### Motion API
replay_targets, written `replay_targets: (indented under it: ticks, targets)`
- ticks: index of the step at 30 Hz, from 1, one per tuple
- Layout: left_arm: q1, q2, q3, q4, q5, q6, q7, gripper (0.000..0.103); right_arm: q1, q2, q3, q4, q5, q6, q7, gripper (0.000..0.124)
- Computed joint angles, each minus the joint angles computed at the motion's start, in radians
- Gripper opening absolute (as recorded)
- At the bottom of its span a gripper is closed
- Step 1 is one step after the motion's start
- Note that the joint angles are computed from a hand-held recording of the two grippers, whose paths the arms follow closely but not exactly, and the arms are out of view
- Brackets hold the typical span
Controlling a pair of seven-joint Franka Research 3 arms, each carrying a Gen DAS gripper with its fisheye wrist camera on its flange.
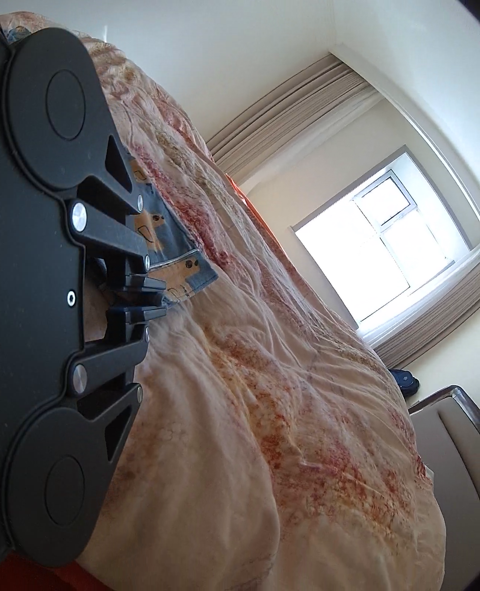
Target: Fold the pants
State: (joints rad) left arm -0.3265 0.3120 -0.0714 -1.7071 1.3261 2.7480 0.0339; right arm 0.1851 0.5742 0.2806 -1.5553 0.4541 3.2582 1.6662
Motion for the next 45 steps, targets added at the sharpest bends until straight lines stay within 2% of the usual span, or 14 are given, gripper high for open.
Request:
replay_targets:
  ticks: [3,8,11,12,13,15,20,26,30,33,36,38,43,45]
  targets:
    - [0.006,0.004,-0.003,0.001,-0.023,0.001,0.023,0.0,0.011,0.003,-0.01,-0.003,0.005,0.024,0.017,0.006]
    - [0.007,0.002,0.0,-0.001,-0.063,0.007,0.037,0.006,0.092,0.012,-0.111,0.024,-0.028,-0.005,0.026,0.008]
    - [0.008,-0.011,0.001,-0.014,-0.073,0.013,0.021,0.024,0.181,0.001,-0.225,0.024,-0.052,-0.021,0.043,0.019]
    - [0.01,-0.021,0.003,-0.024,-0.074,0.019,0.0,0.036,0.206,-0.005,-0.257,0.016,-0.062,-0.017,0.046,0.02]
    - [0.011,-0.029,0.006,-0.031,-0.067,0.023,-0.027,0.051,0.206,-0.012,-0.257,0.006,-0.071,-0.01,0.039,0.022]
    - [0.012,-0.055,0.012,-0.051,-0.035,0.018,-0.11,0.066,0.205,-0.027,-0.254,-0.018,-0.079,0.01,0.031,0.028]
    - [0.039,-0.126,-0.004,-0.098,0.014,-0.062,-0.232,0.087,0.324,-0.052,-0.368,-0.072,-0.088,0.063,0.002,0.06]
    - [0.102,-0.236,-0.04,-0.196,0.045,-0.211,-0.325,0.102,0.344,-0.045,-0.304,-0.085,-0.122,0.123,-0.117,0.094]
    - [0.16,-0.311,-0.058,-0.283,0.022,-0.281,-0.318,0.102,0.276,-0.012,-0.158,-0.058,-0.186,0.145,-0.184,0.102]
    - [0.22,-0.387,-0.055,-0.383,0.002,-0.278,-0.297,0.102,0.297,0.017,-0.14,-0.021,-0.187,0.126,-0.21,0.102]
    - [0.281,-0.45,-0.054,-0.47,0.004,-0.284,-0.307,0.102,0.405,0.04,-0.239,0.012,-0.138,0.117,-0.228,0.102]
    - [0.329,-0.482,-0.042,-0.518,0.007,-0.252,-0.33,0.102,0.504,0.059,-0.349,0.027,-0.087,0.123,-0.243,0.103]
    - [0.466,-0.489,0.019,-0.554,0.208,0.024,-0.584,0.102,0.685,0.114,-0.553,0.041,0.045,0.154,-0.299,0.103]
    - [0.499,-0.467,0.035,-0.538,0.25,0.089,-0.631,0.102,0.76,0.148,-0.637,0.053,0.11,0.167,-0.33,0.103]
